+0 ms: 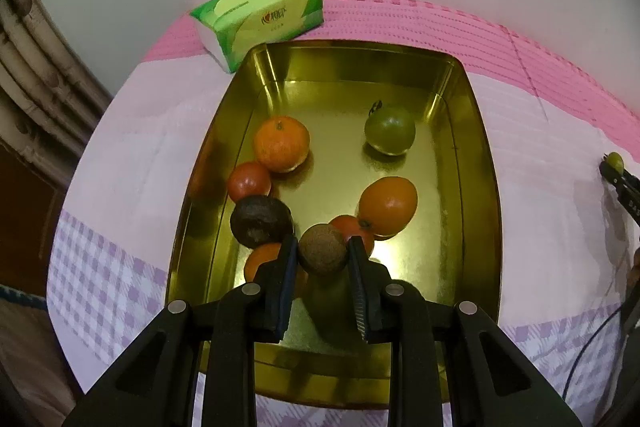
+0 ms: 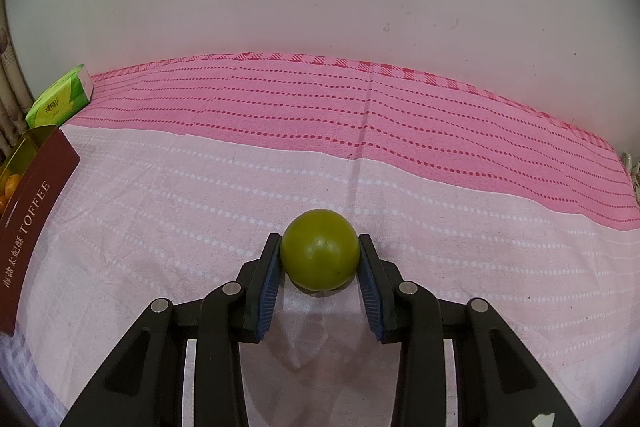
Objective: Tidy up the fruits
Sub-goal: 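Carry the kiwi into the gold tray and open the left tool, then carry the green tomato into the tray and open the right tool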
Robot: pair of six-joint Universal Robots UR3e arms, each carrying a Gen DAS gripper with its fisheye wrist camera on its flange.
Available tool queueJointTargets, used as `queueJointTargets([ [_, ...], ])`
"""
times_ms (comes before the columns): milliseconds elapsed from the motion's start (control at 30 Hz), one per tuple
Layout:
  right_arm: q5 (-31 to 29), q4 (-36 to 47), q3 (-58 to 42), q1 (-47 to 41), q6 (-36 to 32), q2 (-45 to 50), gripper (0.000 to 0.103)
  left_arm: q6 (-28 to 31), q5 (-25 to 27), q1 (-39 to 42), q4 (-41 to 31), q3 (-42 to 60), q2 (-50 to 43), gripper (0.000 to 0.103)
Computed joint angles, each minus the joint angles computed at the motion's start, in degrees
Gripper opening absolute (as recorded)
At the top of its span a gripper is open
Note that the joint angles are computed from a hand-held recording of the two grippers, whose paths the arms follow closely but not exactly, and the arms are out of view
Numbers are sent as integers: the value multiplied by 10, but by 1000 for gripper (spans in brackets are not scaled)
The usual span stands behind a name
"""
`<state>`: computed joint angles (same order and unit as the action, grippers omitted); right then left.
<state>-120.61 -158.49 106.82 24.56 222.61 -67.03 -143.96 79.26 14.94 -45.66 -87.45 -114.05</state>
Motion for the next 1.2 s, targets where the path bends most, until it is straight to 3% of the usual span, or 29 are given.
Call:
queueJointTargets([
  [533,-1,0,0,0,0,0,34,6,5,-2,-19,9,6,34],
  [1067,-3,-6,6,-1,0,-2,32,35,-30,59,63,-58,66,52],
  [1200,2,26,-13,2,31,-2,31,37,-32,72,81,-72,69,53],
])
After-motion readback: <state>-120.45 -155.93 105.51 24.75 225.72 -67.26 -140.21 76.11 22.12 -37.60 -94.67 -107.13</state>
